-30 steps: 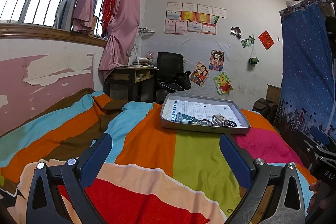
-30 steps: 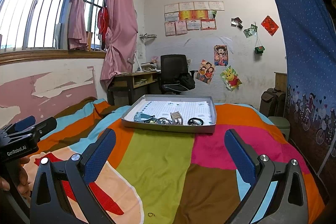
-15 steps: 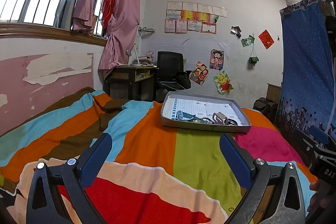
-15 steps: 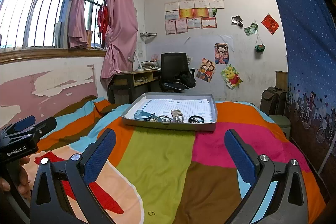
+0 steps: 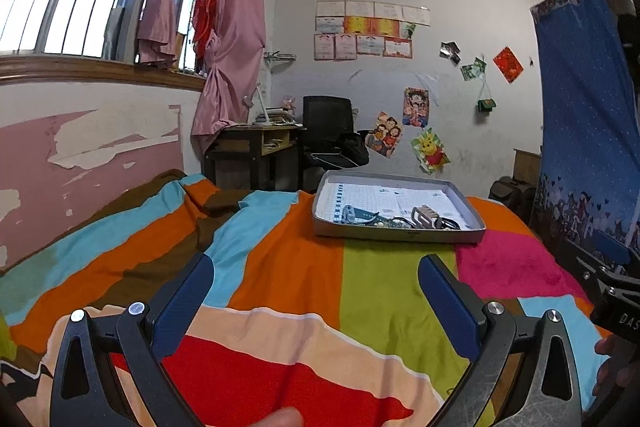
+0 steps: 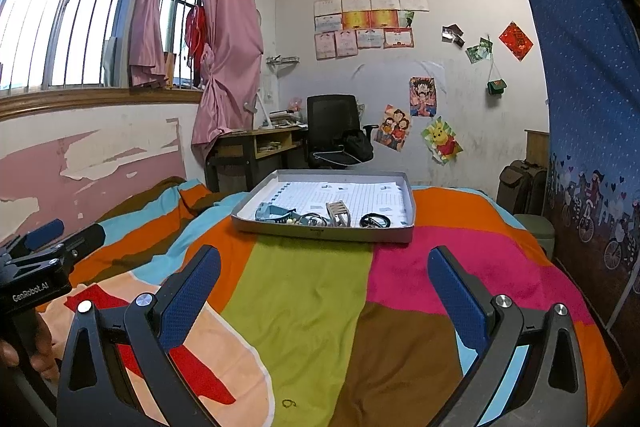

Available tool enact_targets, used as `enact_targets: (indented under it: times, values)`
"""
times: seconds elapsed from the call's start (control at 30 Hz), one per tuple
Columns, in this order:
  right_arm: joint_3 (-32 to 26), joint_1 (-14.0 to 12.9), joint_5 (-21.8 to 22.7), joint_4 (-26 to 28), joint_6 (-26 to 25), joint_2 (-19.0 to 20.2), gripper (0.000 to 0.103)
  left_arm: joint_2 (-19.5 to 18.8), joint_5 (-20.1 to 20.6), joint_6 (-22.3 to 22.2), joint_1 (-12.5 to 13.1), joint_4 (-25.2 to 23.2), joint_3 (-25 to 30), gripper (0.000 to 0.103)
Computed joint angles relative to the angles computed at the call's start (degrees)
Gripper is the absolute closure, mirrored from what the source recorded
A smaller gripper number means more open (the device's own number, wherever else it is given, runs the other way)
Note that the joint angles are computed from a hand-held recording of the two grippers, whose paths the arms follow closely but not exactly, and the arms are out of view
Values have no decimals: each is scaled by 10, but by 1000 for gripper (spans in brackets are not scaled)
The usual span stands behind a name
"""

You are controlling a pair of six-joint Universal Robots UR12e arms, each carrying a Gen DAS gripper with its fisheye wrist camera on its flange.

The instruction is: Organize jewelry

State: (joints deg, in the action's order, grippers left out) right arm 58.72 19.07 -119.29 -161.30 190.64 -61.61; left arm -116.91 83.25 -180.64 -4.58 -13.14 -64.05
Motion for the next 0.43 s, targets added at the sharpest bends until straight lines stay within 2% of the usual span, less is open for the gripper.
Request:
enact_targets:
  times: [0.43]
  values:
    - [-7,-2,9,16,4,4,1,0,-10,13,-2,0,-3,0]
